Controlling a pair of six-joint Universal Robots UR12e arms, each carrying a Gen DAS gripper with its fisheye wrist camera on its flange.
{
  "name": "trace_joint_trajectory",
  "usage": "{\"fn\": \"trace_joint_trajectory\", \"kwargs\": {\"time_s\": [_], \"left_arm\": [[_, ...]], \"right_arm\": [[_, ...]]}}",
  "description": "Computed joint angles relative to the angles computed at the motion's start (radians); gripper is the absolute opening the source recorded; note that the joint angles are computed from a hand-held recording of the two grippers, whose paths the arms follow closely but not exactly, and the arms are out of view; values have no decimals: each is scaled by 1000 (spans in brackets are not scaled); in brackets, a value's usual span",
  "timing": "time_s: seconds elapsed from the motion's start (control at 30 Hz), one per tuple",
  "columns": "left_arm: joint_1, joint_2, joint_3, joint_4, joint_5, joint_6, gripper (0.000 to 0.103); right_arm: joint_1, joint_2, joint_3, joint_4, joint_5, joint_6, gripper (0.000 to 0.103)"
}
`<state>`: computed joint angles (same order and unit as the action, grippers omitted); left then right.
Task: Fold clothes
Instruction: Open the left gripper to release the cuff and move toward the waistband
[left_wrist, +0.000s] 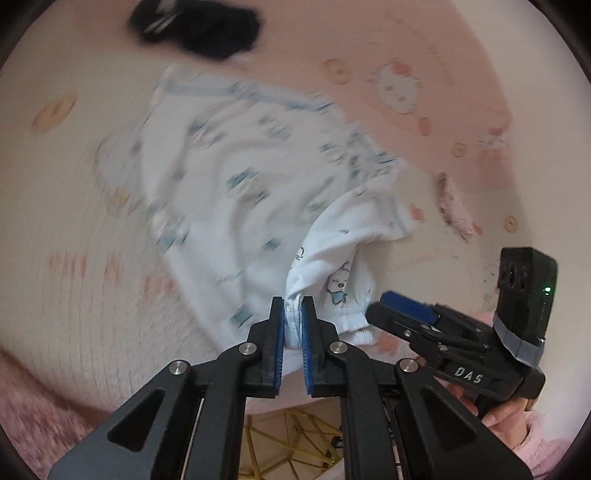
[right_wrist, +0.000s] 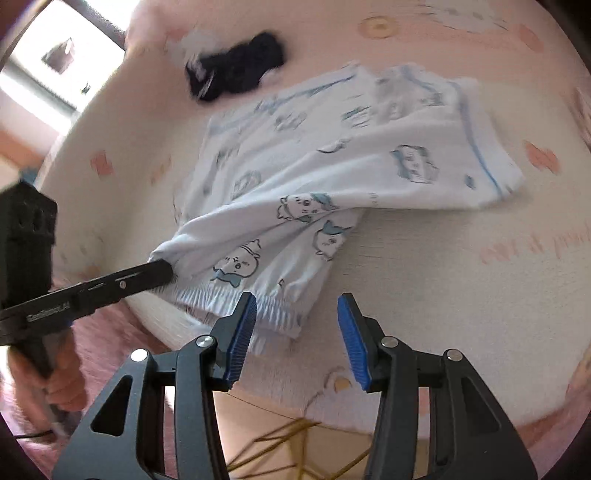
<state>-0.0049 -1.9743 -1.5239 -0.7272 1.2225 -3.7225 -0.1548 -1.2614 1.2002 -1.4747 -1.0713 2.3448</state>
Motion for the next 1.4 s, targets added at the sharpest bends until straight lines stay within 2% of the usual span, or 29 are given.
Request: {"fn": "trace_joint_trajectory", "kwargs": {"time_s": [0.03,0.13,0.2,0.27,0.33,0.4,0.5,0.57,0.6,0.67,0.7,0.73,0.77,0.83,0.9,1.0,1.07,1.13,1.23,1.3,1.4], "left_arm": [[2,2,-12,2,-7,-10,9],[-1,1,-27,-24,-3,-18,9],[-11,-9,-10,-79,21,8,9],[-21,-21,12,-137,52,44,9],[-30,-22,24,-160,83,63,9],[-25,-12,8,-130,62,41,9],[-13,8,-28,-65,12,-7,9],[-13,9,-30,-86,12,-13,10],[-14,7,-26,-110,19,-14,12],[-15,2,-15,-158,34,-25,24],[-16,5,-14,-163,50,-38,35],[-20,9,-11,-165,82,-44,38],[-31,13,-5,-155,138,-29,38],[-50,15,4,-107,204,22,38],[-64,-3,29,-88,216,87,38],[-79,-45,86,-191,243,132,38],[-78,-48,87,-263,256,119,40],[-68,-29,61,-251,249,86,40],[-70,-17,55,-213,267,83,40],[-86,-43,102,-195,281,155,40],[-115,-102,204,-196,307,281,40]], "right_arm": [[-2,2,-1,-10,-30,-19,46],[28,-5,47,-122,-174,-12,47],[11,5,38,-96,-161,-4,48],[-6,19,16,-76,-153,48,48],[-10,12,32,-154,-188,81,48],[-31,11,28,-154,-123,80,49],[-51,13,10,-70,19,65,49],[-32,1,25,-78,22,6,49],[-18,-1,35,-97,-18,-10,48],[10,4,46,-125,-132,-8,49],[13,10,48,-128,-157,-1,50],[6,16,36,-107,-140,17,48],[-3,20,25,-93,-127,24,48],[-13,4,48,-151,-103,17,49],[-19,-1,56,-159,-68,13,49],[-1,22,41,-114,-42,24,48],[11,24,43,-127,-111,11,48],[10,31,30,-122,-151,23,48],[-9,20,50,-220,-167,43,48],[-21,31,36,-242,-158,98,48],[-28,73,-32,-248,-162,249,48]]}}
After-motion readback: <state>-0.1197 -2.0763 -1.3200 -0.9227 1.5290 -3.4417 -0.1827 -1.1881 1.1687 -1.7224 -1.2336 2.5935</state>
